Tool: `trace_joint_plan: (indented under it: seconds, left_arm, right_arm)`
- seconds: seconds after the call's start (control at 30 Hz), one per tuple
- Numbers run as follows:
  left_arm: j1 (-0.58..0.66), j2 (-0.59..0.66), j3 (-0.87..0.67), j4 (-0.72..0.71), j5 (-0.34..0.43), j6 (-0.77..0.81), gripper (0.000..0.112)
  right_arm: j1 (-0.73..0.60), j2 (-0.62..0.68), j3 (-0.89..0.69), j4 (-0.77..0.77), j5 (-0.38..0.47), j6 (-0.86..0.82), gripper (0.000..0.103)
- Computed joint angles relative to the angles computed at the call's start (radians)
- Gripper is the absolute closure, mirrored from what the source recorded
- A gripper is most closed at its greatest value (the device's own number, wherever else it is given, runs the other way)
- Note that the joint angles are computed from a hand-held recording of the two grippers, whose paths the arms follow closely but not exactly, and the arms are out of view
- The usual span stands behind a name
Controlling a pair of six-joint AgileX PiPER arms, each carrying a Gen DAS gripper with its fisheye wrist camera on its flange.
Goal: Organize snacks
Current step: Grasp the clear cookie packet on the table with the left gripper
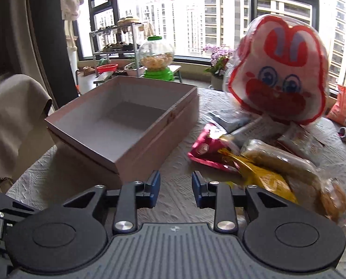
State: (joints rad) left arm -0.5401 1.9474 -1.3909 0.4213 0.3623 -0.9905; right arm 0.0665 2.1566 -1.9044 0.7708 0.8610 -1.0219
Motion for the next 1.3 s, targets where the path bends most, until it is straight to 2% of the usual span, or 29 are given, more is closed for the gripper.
trace_joint_plan:
  seconds: [0.07,0.2,0.33,0.43,0.5,0.53,0.6,0.67,0.73,0.87,1.0,1.1,1.17,1.2,1.3]
  left_arm:
    - [-0.009,0.030,-0.048,-0.046,0.018,0.059,0.097]
    - [-0.026,0.111,-0.181,-0.080,0.078,0.088,0.097]
    - [-0.047,0.191,-0.334,-0.100,0.169,0.124,0.096]
    - [-0.054,0.216,-0.391,-0.068,0.201,0.101,0.096]
    - [-0.045,0.210,-0.393,-0.064,0.200,0.085,0.095]
    - [-0.042,0.204,-0.387,-0.042,0.208,0.065,0.095]
    - [-0.035,0.181,-0.358,-0.007,0.215,0.034,0.094]
    - [-0.032,0.157,-0.329,-0.004,0.209,0.052,0.094]
    - [-0.045,0.134,-0.301,0.027,0.189,0.087,0.094]
    - [-0.100,0.151,-0.335,0.094,0.221,0.237,0.094]
    - [-0.110,0.238,-0.463,-0.014,0.322,0.464,0.091]
    - [-0.124,0.253,-0.473,0.024,0.321,0.492,0.089]
    - [-0.114,0.256,-0.483,-0.062,0.312,0.600,0.080]
    - [-0.106,0.254,-0.484,-0.119,0.303,0.659,0.076]
    - [-0.104,0.255,-0.487,-0.108,0.300,0.648,0.074]
  right_arm:
    - [-0.052,-0.056,0.110,0.018,-0.058,-0.061,0.072]
    - [-0.139,-0.120,0.266,-0.011,-0.104,-0.100,0.069]
    - [-0.168,-0.202,0.467,0.149,-0.219,-0.313,0.066]
    - [-0.147,-0.218,0.504,0.178,-0.278,-0.365,0.065]
    - [-0.146,-0.236,0.526,0.183,-0.264,-0.394,0.065]
    - [-0.151,-0.238,0.523,0.181,-0.224,-0.393,0.065]
    - [-0.168,-0.243,0.513,0.184,-0.087,-0.418,0.065]
    - [-0.163,-0.267,0.548,0.214,-0.066,-0.490,0.065]
    - [-0.160,-0.282,0.569,0.245,-0.089,-0.528,0.065]
    - [-0.179,-0.261,0.531,0.240,-0.173,-0.463,0.057]
    - [-0.214,-0.209,0.454,0.151,-0.241,-0.296,0.055]
    - [-0.241,-0.154,0.376,0.067,-0.198,-0.126,0.054]
    - [-0.252,-0.144,0.361,0.083,-0.175,-0.121,0.053]
    - [-0.250,-0.141,0.359,0.079,-0.174,-0.117,0.049]
    - [-0.248,-0.146,0.371,0.079,-0.182,-0.128,0.046]
